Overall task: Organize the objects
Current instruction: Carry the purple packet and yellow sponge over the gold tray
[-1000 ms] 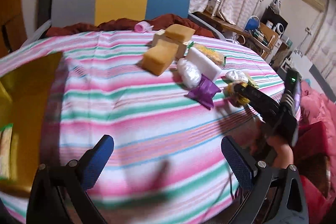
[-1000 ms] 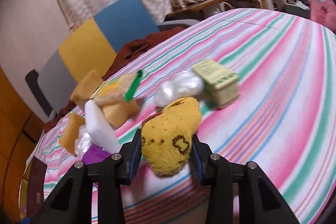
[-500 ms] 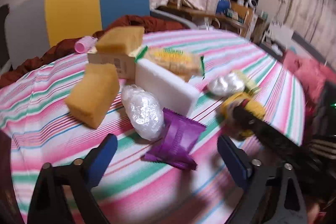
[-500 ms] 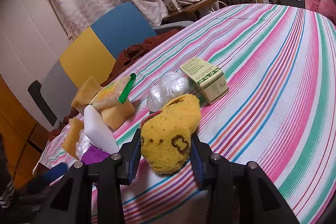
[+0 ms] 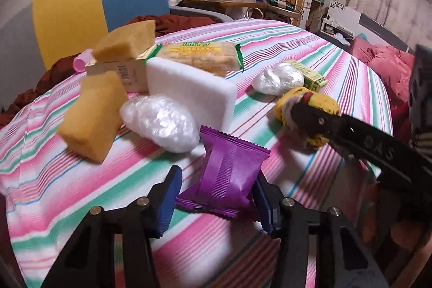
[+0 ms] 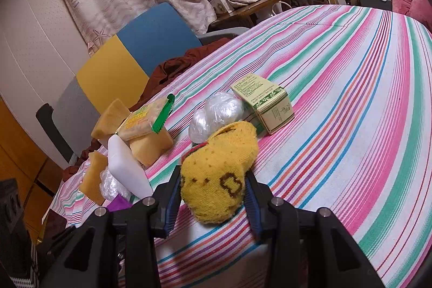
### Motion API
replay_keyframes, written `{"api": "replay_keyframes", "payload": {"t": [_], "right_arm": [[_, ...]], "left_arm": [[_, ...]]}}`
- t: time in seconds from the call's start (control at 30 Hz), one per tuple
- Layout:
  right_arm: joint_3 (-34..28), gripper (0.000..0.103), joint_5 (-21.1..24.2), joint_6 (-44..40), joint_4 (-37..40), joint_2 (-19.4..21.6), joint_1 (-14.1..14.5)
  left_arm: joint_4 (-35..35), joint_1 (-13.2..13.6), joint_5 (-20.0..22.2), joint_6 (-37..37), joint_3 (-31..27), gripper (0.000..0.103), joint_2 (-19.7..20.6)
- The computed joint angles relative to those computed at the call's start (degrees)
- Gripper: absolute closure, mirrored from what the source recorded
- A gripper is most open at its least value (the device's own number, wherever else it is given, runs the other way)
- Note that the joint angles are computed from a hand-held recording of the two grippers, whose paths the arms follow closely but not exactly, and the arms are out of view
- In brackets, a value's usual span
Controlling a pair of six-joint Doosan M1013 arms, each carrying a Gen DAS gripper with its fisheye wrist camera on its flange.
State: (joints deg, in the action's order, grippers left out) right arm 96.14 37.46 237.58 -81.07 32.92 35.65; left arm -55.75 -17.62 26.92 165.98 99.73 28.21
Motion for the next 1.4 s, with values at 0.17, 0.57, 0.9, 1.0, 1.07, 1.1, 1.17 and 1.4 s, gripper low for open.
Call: {"api": "replay_keyframes", "payload": {"t": [0.17, 0.57, 0.9, 1.0, 1.07, 1.1, 1.17, 1.4], "right_arm": [[0.0, 0.061, 0.0, -0.1, 0.1, 0.0, 0.0], [-3.3, 0.063, 4.8, -14.0, 6.2, 1.0, 2.1], [-6.0, 0.063, 5.8, -23.7, 9.5, 2.3, 5.2], [-6.6, 0.063, 5.0, -24.8, 11.0, 2.4, 5.5], [-7.1, 0.063, 4.1, -25.7, 11.7, 2.4, 5.7], [-7.2, 0.063, 3.8, -26.0, 11.8, 2.4, 5.9], [-7.4, 0.063, 3.1, -26.0, 11.5, 2.3, 6.2], [-8.8, 0.063, 0.9, -26.5, 8.2, 2.0, 7.7]], "left_arm": [[-6.9, 1.9, 0.1, 5.6, 3.0, 0.051, -1.4], [-27.7, 4.8, -1.0, 24.0, 10.5, 0.051, -4.5], [-29.8, 9.4, 4.4, 20.9, 13.4, 0.051, -7.7], [-31.2, 11.0, 5.9, 21.8, 14.3, 0.051, -9.3], [-32.5, 12.3, 6.4, 23.0, 14.9, 0.051, -10.4], [-32.9, 12.8, 6.5, 23.2, 15.0, 0.051, -10.6], [-33.7, 14.1, 6.4, 23.4, 15.5, 0.051, -11.4], [-31.3, 19.0, 5.7, 16.5, 14.9, 0.051, -12.0]]}}
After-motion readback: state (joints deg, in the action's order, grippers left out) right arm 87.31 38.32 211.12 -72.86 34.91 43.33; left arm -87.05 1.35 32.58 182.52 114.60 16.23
